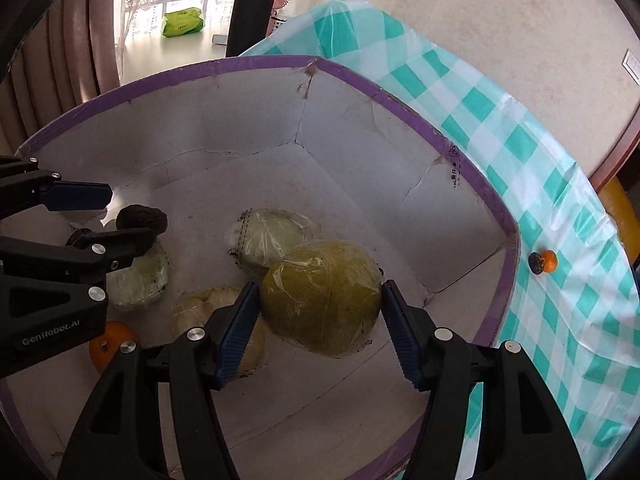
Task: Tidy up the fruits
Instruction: 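Open both tools to drop the two fruits into the box, then move both open tools back toward the orange and last dark fruit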
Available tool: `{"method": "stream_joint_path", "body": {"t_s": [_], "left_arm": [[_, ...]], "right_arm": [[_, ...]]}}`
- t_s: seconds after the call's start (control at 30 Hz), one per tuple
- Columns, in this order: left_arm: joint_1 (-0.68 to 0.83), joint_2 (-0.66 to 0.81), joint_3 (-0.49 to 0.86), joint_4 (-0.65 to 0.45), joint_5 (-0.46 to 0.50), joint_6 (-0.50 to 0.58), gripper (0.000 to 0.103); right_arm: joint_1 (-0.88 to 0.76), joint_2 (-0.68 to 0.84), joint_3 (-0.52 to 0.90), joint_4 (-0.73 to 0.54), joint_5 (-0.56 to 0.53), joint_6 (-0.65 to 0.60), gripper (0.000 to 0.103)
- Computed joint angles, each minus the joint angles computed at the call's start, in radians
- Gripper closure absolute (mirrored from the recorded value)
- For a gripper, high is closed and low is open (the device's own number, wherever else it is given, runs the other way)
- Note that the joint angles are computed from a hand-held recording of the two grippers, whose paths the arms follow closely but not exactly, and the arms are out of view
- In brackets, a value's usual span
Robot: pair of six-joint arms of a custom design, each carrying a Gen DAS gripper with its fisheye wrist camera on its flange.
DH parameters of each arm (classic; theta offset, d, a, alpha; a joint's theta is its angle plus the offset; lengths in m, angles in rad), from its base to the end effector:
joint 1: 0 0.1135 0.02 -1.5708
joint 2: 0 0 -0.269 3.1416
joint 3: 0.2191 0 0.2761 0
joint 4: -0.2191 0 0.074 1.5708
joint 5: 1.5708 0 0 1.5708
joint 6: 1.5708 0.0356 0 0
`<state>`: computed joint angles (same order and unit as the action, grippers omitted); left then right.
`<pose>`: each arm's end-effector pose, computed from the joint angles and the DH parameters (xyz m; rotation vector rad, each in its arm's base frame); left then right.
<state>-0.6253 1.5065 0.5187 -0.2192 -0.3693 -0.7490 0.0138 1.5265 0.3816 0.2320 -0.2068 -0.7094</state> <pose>0.2016 -0.1297 0.0898 -0.2527 2.6189 0.0729 0.2405 0.0106 0.0755 -0.9501 2.2660 -0.0461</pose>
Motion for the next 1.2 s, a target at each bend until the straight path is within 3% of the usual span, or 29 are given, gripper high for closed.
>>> {"method": "stream_joint_path", "body": {"t_s": [0.03, 0.2, 0.5, 0.7, 0.8, 1.0, 1.07, 1.13, 1.17, 1.2], "left_arm": [[0.003, -0.009, -0.006, 0.004, 0.004, -0.006, 0.04], [0.005, -0.036, -0.022, 0.007, 0.003, -0.031, 0.027], [0.009, -0.066, -0.051, 0.031, 0.01, -0.069, 0.021], [-0.025, -0.065, -0.038, 0.006, -0.046, -0.089, 0.015], [-0.07, -0.072, -0.019, -0.055, -0.138, -0.155, 0.008], [-0.221, -0.132, 0.053, -0.254, -0.37, -0.339, 0.008], [-0.313, -0.132, 0.122, -0.359, -0.518, -0.437, 0.008], [-0.434, -0.086, 0.208, -0.452, -0.712, -0.536, 0.006], [-0.489, -0.058, 0.245, -0.453, -0.798, -0.541, 0.002], [-0.534, -0.039, 0.265, -0.383, -0.863, -0.475, 0.002]], "right_arm": [[-0.004, -0.001, 0.001, -0.007, -0.009, -0.003, 0.032], [-0.019, -0.005, 0.0, -0.019, -0.037, -0.018, 0.028], [-0.044, -0.02, -0.01, -0.027, -0.106, -0.026, 0.023], [-0.091, -0.021, -0.008, -0.032, -0.234, -0.045, 0.019], [-0.154, -0.021, -0.006, -0.047, -0.352, -0.075, 0.019], [-0.45, -0.054, 0.0, -0.141, -0.791, -0.263, 0.015], [-0.559, -0.009, 0.067, -0.25, -0.925, -0.345, 0.015], [-0.65, 0.051, 0.122, -0.26, -1.014, -0.344, 0.015], [-0.683, 0.081, 0.141, -0.215, -1.031, -0.301, 0.015], [-0.709, 0.116, 0.166, -0.174, -1.031, -0.257, 0.015]]}}
